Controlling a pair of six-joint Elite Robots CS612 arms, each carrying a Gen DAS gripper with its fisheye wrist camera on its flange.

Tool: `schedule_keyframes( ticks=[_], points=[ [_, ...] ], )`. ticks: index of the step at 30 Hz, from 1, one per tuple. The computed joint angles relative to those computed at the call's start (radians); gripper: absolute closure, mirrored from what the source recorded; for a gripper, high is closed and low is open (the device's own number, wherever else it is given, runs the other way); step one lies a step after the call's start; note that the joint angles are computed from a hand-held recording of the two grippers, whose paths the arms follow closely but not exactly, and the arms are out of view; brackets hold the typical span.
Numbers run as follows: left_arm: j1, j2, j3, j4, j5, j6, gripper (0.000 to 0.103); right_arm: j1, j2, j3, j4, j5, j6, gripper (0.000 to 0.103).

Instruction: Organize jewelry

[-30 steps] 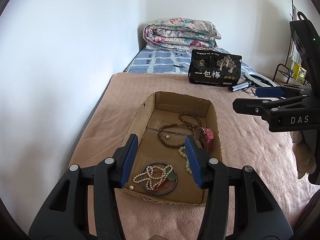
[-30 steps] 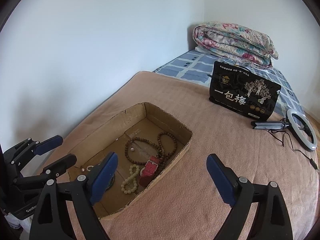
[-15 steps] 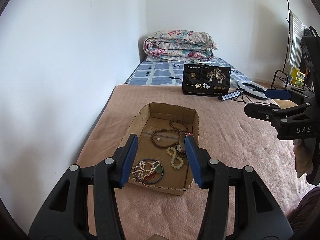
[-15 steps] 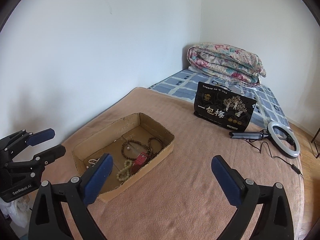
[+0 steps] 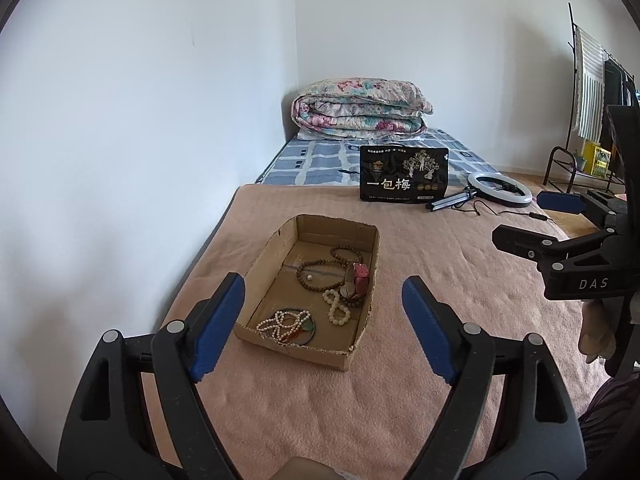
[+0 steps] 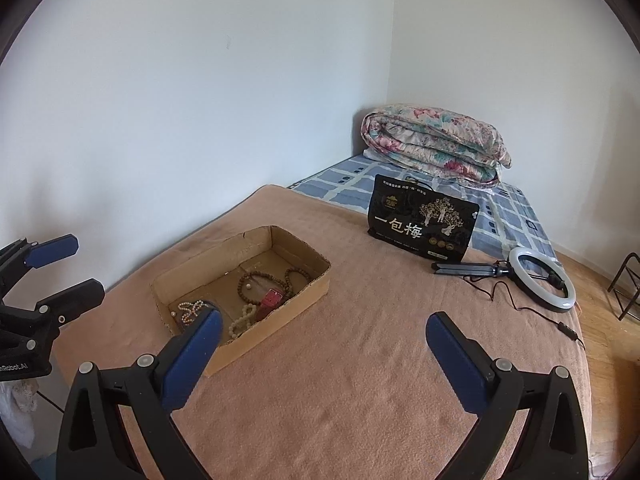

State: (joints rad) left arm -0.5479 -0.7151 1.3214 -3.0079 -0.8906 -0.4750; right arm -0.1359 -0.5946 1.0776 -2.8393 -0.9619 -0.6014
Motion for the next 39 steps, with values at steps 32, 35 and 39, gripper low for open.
schedule_keyframes(
  ticks=[32, 35, 39],
  points=[
    [-0.033, -0.034, 0.055, 0.086, 0.068, -0.111, 0.000, -0.026, -0.004, 0.041, -0.058, -0.033, 0.033, 0.000],
    [-0.034, -0.034, 0.058, 0.085, 0.070, -0.114, 0.000, -0.026, -0.003, 0.037, -0.053, -0.035, 0.036, 0.000],
    [-0.033, -0.035, 0.059, 0.086, 0.066, -0.116, 0.000, -0.027, -0.002, 0.036, -0.052, -0.035, 0.036, 0.000]
  ],
)
